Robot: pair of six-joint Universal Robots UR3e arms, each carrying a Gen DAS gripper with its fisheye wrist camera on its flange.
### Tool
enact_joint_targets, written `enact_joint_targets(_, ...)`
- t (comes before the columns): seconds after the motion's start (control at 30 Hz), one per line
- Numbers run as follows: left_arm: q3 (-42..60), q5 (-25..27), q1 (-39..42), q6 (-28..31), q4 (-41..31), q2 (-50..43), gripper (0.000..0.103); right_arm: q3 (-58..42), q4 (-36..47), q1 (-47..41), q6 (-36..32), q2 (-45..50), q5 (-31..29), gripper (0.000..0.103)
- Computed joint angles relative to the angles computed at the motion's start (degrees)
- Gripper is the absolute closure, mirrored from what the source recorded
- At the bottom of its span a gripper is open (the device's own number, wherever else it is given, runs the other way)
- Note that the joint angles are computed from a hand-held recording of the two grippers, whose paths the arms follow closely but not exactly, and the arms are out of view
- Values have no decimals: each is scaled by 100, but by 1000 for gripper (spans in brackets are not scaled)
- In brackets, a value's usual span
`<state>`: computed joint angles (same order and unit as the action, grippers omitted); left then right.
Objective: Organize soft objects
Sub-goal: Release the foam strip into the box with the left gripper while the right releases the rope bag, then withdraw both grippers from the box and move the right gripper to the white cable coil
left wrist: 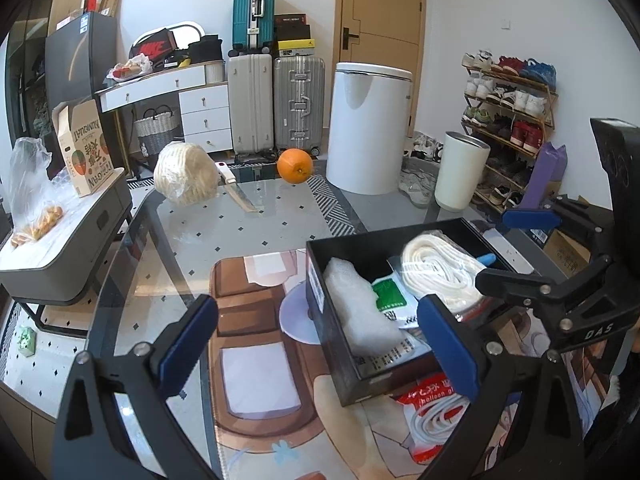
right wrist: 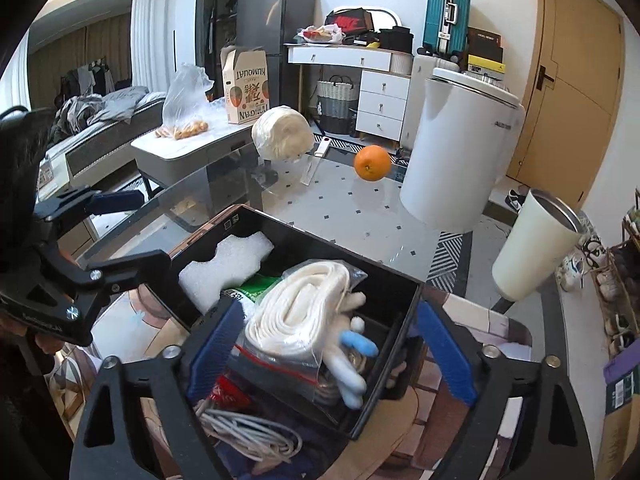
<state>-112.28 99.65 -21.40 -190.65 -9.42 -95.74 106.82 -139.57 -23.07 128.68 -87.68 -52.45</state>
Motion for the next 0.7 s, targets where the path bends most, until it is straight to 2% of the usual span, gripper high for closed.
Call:
enact_joint_targets(0.13, -17, 137, -148, -40, -22, 29, 0, 172, 371, -204, -242, -230, 231, 1)
enact_joint_targets(0.3, -141, 247, -288, -124, -5, 157, 0, 656, 330, -389, -435, -712, 372, 1)
enact_joint_targets(0.53, -354, 463, -616, -146, 67, 382, 0, 1157, 1081, -959, -1091, -1555, 759, 1)
enact_joint_targets(0.7, -429, 711, -872, -165, 47, 394, 0, 1509, 1400, -1208, -1491, -2061, 819, 1)
